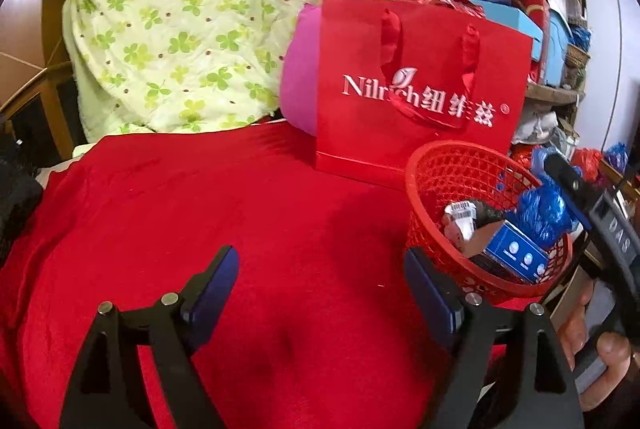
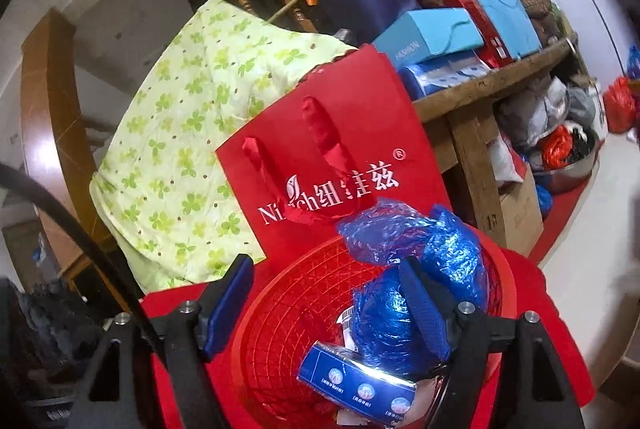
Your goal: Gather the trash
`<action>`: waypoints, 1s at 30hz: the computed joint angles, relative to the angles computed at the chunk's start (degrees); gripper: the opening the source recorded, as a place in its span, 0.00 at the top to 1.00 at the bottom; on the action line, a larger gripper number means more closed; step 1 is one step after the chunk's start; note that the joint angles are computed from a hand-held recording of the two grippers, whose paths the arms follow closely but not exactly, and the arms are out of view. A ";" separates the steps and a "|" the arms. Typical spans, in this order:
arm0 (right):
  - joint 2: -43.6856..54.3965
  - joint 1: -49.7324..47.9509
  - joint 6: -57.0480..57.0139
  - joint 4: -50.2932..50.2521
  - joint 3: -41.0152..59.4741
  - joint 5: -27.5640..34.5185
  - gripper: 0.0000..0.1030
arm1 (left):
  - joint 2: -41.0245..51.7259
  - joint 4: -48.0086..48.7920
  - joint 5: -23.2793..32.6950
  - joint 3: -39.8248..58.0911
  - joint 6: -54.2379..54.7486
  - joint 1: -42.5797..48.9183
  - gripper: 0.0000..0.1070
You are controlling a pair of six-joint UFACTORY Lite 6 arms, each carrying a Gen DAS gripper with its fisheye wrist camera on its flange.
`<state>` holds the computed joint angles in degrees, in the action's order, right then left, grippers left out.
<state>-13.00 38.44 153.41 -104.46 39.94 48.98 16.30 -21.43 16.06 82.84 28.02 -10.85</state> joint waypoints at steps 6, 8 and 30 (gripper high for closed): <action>2.25 7.65 -9.30 6.27 3.23 5.83 0.24 | -2.44 -3.61 0.46 -1.03 3.70 2.43 0.17; 1.51 10.38 -11.65 9.19 3.32 7.28 0.24 | -3.13 -5.91 1.05 -1.29 6.34 3.27 0.15; 1.48 33.27 -37.65 28.56 20.83 29.24 0.24 | -18.90 -14.71 4.60 -13.05 18.05 8.07 0.14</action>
<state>-11.52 71.71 115.76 -75.90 60.77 78.23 -2.60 -36.14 20.66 69.78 46.07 -2.78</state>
